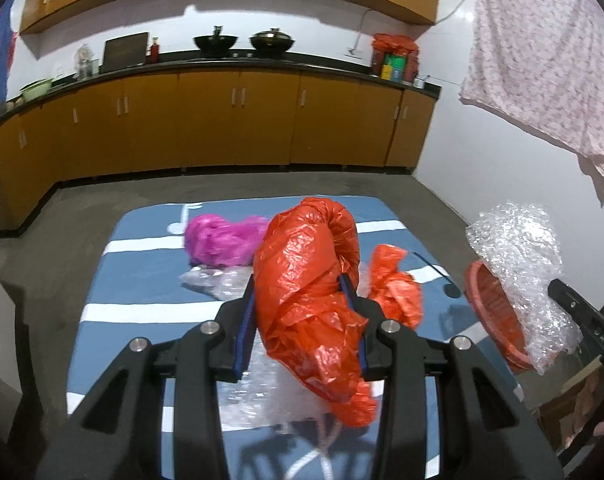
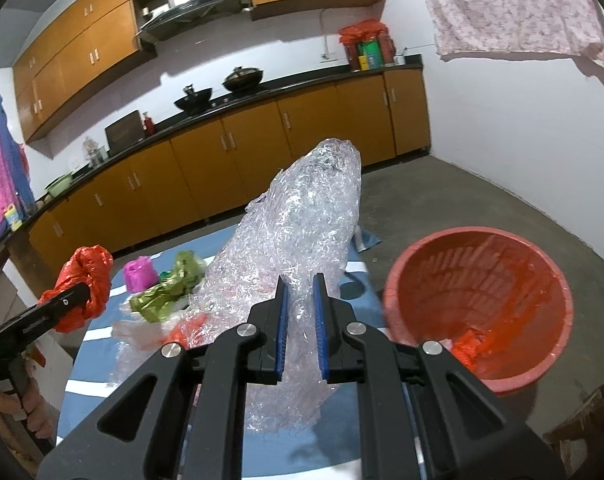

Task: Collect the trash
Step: 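Carry both items over the basket and open both tools to drop them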

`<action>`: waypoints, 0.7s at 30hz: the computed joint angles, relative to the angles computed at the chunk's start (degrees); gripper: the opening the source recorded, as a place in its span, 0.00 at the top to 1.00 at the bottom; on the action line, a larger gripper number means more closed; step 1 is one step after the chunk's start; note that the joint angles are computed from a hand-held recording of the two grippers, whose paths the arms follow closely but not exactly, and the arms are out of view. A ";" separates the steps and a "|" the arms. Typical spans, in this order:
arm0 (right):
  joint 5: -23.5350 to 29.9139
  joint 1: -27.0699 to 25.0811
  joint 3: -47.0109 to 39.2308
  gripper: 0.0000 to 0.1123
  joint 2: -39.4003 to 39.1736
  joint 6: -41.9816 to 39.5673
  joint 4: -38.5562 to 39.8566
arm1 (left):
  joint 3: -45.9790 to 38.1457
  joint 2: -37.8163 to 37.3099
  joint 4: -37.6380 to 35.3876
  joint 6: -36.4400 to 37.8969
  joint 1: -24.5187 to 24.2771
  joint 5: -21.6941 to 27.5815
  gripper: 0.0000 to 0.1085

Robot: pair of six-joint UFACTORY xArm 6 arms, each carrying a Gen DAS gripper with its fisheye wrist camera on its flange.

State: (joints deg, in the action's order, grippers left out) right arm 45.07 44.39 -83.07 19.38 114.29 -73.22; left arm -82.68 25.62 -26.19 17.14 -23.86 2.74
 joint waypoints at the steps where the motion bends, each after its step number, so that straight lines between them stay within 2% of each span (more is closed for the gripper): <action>1: 0.37 -0.04 1.02 0.89 -0.75 0.60 -0.14 | -0.30 0.10 -0.13 0.35 -0.49 0.16 0.65; 14: 4.59 -0.89 12.61 0.89 -9.17 6.72 -0.55 | -6.39 3.63 -2.95 4.67 -6.23 3.23 0.65; 21: 6.49 -1.98 18.84 0.89 -13.38 9.31 0.46 | -11.48 7.13 -7.52 9.65 -10.24 6.31 0.65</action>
